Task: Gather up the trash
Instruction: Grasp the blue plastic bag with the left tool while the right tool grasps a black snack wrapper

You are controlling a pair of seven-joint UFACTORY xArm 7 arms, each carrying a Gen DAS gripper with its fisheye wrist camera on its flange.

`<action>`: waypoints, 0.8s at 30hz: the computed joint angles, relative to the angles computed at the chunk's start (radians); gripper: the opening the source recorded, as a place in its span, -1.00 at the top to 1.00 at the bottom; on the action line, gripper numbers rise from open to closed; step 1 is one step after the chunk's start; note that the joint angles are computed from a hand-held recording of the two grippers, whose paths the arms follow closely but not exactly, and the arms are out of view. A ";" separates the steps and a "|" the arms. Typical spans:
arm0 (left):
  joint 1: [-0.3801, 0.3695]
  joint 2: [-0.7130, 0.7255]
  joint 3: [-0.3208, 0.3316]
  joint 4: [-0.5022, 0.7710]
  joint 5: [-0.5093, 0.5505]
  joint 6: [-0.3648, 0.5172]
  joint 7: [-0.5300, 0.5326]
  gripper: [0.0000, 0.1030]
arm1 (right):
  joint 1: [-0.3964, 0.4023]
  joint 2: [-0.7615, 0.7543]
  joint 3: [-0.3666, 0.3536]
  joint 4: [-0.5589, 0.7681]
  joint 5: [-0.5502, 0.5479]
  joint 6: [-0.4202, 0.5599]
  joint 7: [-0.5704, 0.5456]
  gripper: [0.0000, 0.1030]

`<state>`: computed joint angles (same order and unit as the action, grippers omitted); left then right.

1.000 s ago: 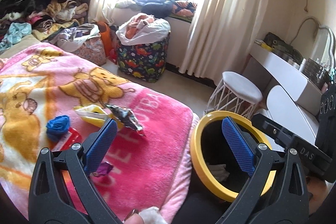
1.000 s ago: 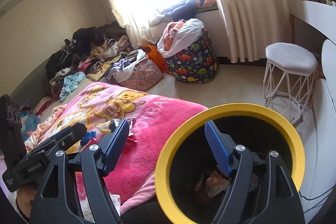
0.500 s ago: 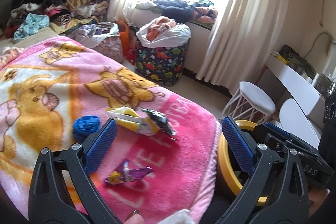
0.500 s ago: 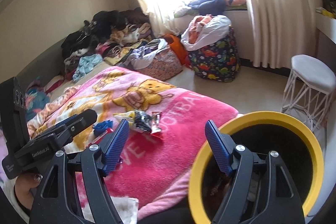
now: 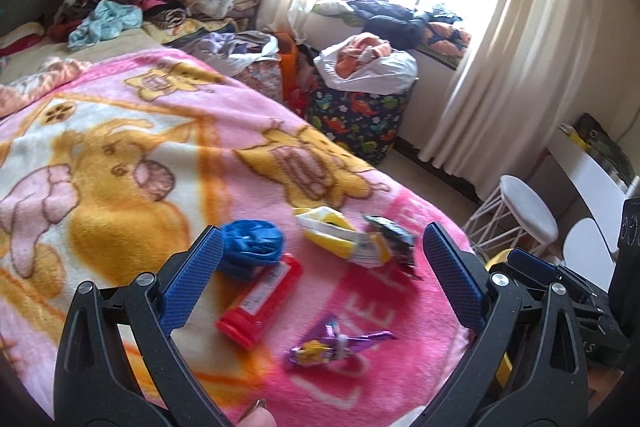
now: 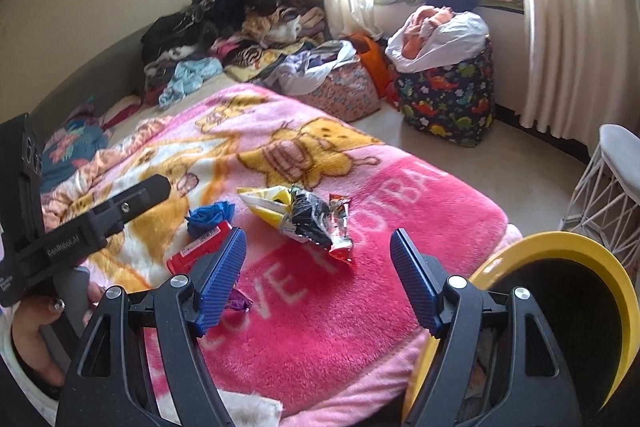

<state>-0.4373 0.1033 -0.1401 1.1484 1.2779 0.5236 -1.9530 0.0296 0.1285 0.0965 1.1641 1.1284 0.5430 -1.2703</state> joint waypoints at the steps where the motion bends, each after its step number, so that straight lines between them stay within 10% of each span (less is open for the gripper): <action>1: 0.005 -0.001 0.004 -0.008 -0.006 -0.006 -0.001 -0.78 | 0.004 0.010 0.001 0.008 -0.015 -0.002 0.010 -0.36; 19: 0.058 0.075 0.078 -0.031 -0.094 -0.175 -0.020 -0.77 | 0.009 0.233 0.094 0.195 -0.334 -0.061 0.260 0.01; 24: 0.049 0.104 0.099 -0.015 -0.133 -0.185 0.003 -0.71 | -0.004 0.272 0.111 0.229 -0.411 -0.025 0.317 0.55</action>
<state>-0.3879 0.2070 -0.0408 1.1333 1.1444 0.3390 -1.9504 0.0258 0.4006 0.2074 1.3928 0.7178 0.5177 -0.9535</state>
